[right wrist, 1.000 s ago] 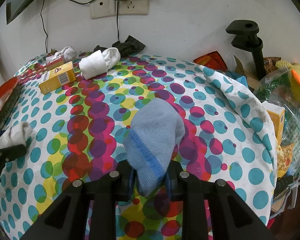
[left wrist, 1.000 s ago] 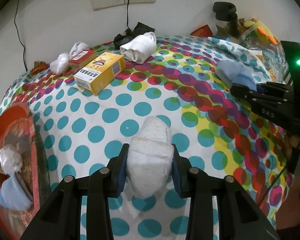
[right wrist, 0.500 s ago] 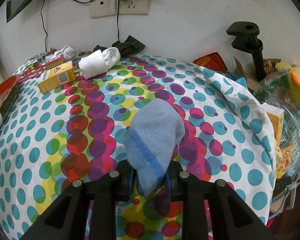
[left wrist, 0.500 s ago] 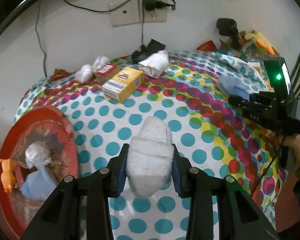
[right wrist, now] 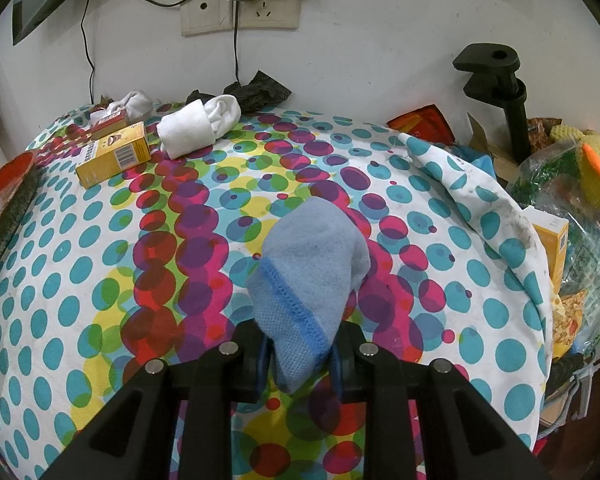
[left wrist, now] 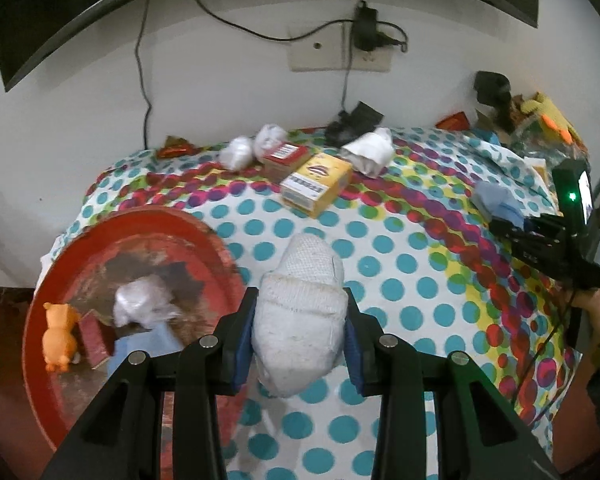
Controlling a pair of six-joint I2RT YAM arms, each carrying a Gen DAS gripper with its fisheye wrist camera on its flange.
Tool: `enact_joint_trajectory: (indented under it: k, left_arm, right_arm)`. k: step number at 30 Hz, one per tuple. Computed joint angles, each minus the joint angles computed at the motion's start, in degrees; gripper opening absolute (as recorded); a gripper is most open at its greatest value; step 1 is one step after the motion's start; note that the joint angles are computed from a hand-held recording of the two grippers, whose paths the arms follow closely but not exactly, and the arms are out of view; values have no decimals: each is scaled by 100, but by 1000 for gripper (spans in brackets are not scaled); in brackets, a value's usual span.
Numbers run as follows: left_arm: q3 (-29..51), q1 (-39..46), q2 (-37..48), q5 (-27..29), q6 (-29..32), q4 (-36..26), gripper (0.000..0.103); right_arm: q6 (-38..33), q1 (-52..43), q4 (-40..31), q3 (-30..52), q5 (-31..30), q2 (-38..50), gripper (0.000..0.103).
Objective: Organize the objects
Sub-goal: 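Carry the white sock with the left gripper over the red tray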
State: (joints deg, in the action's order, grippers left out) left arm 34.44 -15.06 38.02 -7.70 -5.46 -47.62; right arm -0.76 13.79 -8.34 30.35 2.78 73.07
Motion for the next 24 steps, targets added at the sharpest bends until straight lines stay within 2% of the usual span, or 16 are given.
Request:
enact_joint_trajectory:
  k: [11,17,24]
  left_arm:
    - [242,2776,-101,1270,1601,-225,35]
    - [275,4223,367,1725,2505,56,36]
    - [470,5514,1270,2099,3082,523,36]
  right_arm:
    - [13,28,10,-7,36,2,25]
    - [31,60,1,-5,68,-3,25]
    - [-43,2,6,-17,69,-19,25]
